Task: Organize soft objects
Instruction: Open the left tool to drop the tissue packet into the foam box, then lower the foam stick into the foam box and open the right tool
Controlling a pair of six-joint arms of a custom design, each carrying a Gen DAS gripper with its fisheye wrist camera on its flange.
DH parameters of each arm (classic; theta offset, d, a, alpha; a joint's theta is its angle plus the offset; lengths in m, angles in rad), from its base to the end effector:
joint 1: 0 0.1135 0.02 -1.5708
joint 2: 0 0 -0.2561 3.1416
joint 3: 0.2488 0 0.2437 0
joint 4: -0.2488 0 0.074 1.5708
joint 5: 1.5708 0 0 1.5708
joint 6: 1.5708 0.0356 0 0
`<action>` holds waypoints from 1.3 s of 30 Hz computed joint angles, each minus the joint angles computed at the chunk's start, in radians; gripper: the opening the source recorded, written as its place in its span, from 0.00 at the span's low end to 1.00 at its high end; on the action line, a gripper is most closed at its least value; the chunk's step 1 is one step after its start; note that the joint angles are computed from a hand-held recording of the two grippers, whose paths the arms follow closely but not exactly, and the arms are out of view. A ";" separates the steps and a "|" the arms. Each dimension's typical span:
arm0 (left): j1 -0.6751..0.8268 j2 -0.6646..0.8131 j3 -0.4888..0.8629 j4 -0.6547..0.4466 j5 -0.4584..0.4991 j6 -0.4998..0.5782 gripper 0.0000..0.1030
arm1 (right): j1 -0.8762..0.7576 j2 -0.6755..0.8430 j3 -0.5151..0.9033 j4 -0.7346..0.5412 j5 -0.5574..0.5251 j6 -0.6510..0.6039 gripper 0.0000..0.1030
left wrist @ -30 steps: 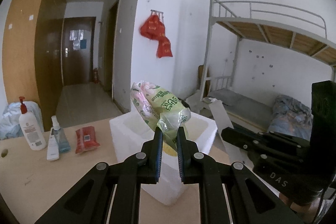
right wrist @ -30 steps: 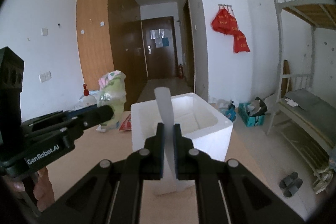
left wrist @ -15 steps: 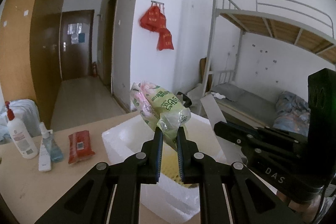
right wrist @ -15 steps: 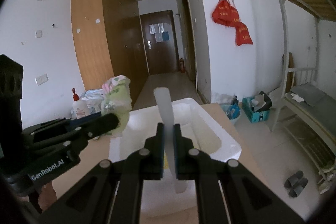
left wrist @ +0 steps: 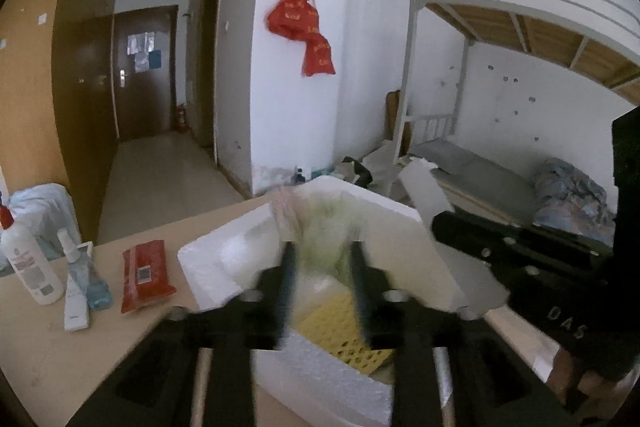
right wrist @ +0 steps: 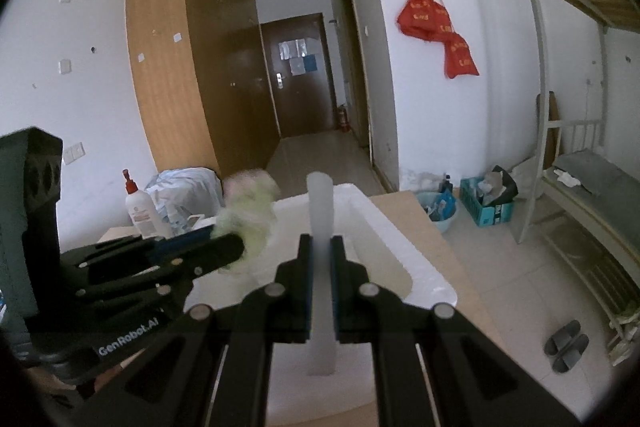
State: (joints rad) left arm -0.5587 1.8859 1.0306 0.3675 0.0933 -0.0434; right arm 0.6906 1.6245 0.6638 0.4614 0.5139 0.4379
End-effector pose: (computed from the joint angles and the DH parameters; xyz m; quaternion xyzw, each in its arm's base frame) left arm 0.3343 -0.2129 0.1668 0.2414 0.8216 -0.1908 0.4799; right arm 0.2505 0.1843 0.1598 0.0239 0.8414 0.0794 0.5341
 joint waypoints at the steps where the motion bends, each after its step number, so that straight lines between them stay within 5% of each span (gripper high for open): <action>1: -0.001 0.003 0.002 0.000 -0.008 -0.004 0.63 | -0.005 0.000 0.001 -0.001 -0.003 -0.001 0.09; 4: 0.003 -0.009 -0.022 0.040 -0.032 -0.017 0.84 | -0.007 -0.004 -0.001 -0.001 -0.005 -0.002 0.09; 31: 0.070 -0.108 -0.138 0.093 -0.104 -0.037 0.86 | -0.022 0.067 0.097 -0.027 -0.093 -0.018 0.10; 34: 0.074 -0.115 -0.141 0.092 -0.101 -0.037 0.86 | -0.020 0.063 0.091 -0.020 -0.095 -0.005 0.20; 36: 0.081 -0.125 -0.154 0.103 -0.097 -0.043 0.86 | -0.021 0.056 0.083 -0.012 -0.091 0.010 0.37; 38: 0.085 -0.133 -0.156 0.103 -0.095 -0.047 0.86 | -0.018 0.049 0.068 0.010 -0.083 0.015 0.67; 39: 0.088 -0.139 -0.163 0.109 -0.094 -0.049 0.86 | -0.015 0.043 0.060 0.020 -0.076 0.021 0.71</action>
